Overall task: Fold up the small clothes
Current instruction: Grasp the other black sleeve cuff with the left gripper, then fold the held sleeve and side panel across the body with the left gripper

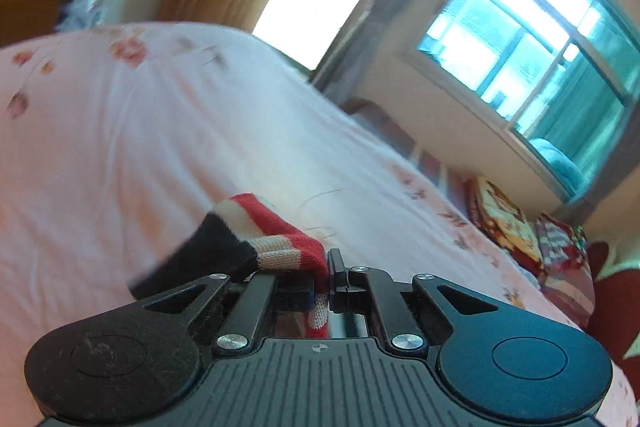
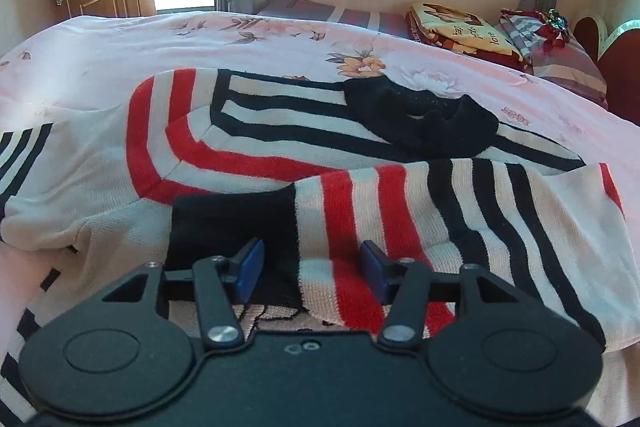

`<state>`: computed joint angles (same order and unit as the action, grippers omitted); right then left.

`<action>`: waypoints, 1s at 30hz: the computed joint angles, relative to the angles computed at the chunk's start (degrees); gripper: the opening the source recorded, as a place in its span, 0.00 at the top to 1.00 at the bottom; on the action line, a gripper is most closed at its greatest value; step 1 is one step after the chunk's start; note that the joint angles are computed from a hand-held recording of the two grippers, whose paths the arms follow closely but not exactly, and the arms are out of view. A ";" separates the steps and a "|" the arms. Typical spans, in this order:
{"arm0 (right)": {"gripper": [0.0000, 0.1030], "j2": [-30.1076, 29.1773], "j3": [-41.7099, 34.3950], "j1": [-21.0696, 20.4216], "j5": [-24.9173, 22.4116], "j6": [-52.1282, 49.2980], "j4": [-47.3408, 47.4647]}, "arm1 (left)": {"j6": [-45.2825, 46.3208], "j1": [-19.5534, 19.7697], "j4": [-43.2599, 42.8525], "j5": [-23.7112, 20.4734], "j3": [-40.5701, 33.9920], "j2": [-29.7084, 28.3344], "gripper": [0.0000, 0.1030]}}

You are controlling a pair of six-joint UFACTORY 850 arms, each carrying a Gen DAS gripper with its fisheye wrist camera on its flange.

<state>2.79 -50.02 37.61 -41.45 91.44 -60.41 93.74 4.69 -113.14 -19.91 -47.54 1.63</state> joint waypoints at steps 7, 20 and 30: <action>0.49 9.55 5.48 -2.28 5.18 10.74 -2.41 | 4.60 -13.79 5.69 -6.20 -4.13 0.36 0.94; 0.46 28.63 17.37 -8.46 1.54 4.73 7.05 | -25.23 -33.16 43.61 0.89 -6.93 0.41 0.49; 0.41 26.88 15.80 -8.65 10.62 -0.88 8.12 | -15.22 -30.04 27.70 3.51 -6.22 4.31 0.05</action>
